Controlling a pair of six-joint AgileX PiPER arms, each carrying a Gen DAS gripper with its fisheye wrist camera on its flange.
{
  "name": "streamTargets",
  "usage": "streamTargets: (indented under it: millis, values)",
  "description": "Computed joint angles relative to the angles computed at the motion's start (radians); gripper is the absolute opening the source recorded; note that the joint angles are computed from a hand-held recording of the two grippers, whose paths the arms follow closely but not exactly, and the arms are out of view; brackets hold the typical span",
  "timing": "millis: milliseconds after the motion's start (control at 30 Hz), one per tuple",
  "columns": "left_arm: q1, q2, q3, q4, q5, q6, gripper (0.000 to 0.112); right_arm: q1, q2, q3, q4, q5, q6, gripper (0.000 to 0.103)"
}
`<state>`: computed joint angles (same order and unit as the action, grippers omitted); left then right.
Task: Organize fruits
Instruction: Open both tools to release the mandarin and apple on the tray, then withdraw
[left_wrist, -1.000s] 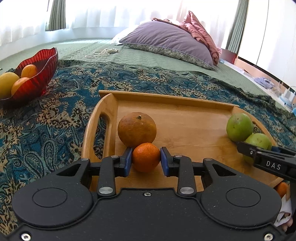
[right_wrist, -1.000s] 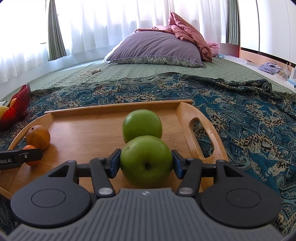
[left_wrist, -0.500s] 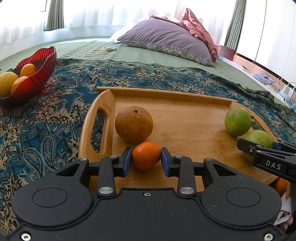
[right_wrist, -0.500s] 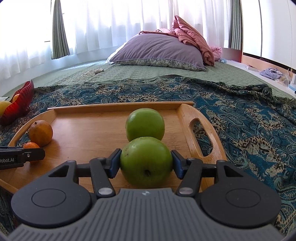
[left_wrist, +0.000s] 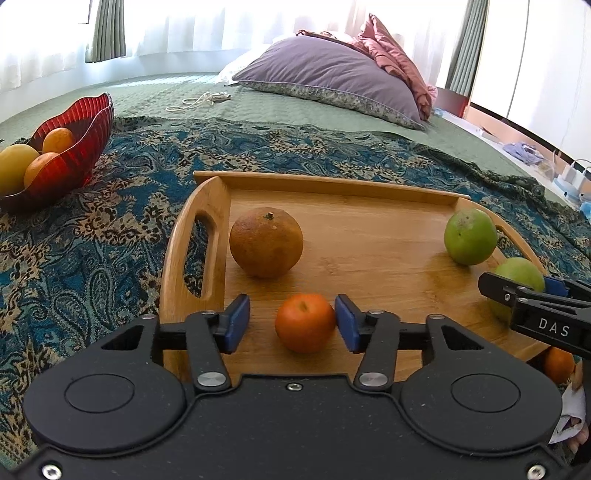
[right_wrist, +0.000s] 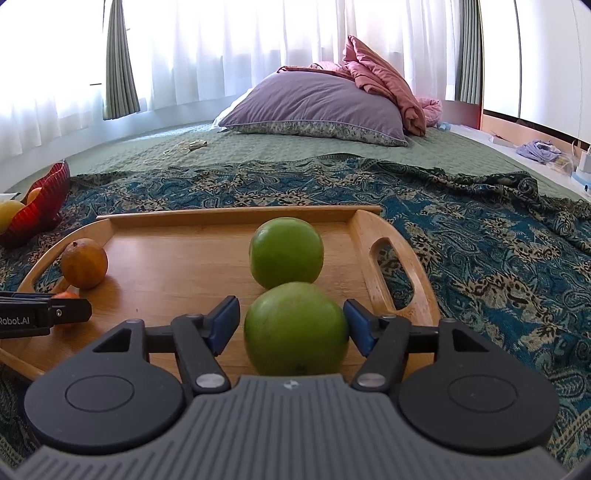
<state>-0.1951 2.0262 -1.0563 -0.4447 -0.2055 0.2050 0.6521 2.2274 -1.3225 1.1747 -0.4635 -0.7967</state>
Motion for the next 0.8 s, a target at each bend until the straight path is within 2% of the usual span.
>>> streamTargets:
  millis: [167, 467, 800]
  values:
    - [-0.013, -0.024, 0.036, -0.019, -0.026, 0.031, 0.062, 0.008, -0.029, 0.064, -0.095, -0.025, 0.101, 0.086]
    - [-0.032, -0.082, 0.111, 0.017, -0.066, -0.010, 0.074, 0.027, -0.082, 0.156, -0.208, -0.073, 0.209, 0.090]
    - [-0.044, -0.153, 0.201, 0.138, -0.100, -0.146, 0.085, 0.051, -0.150, 0.258, -0.297, -0.143, 0.285, 0.096]
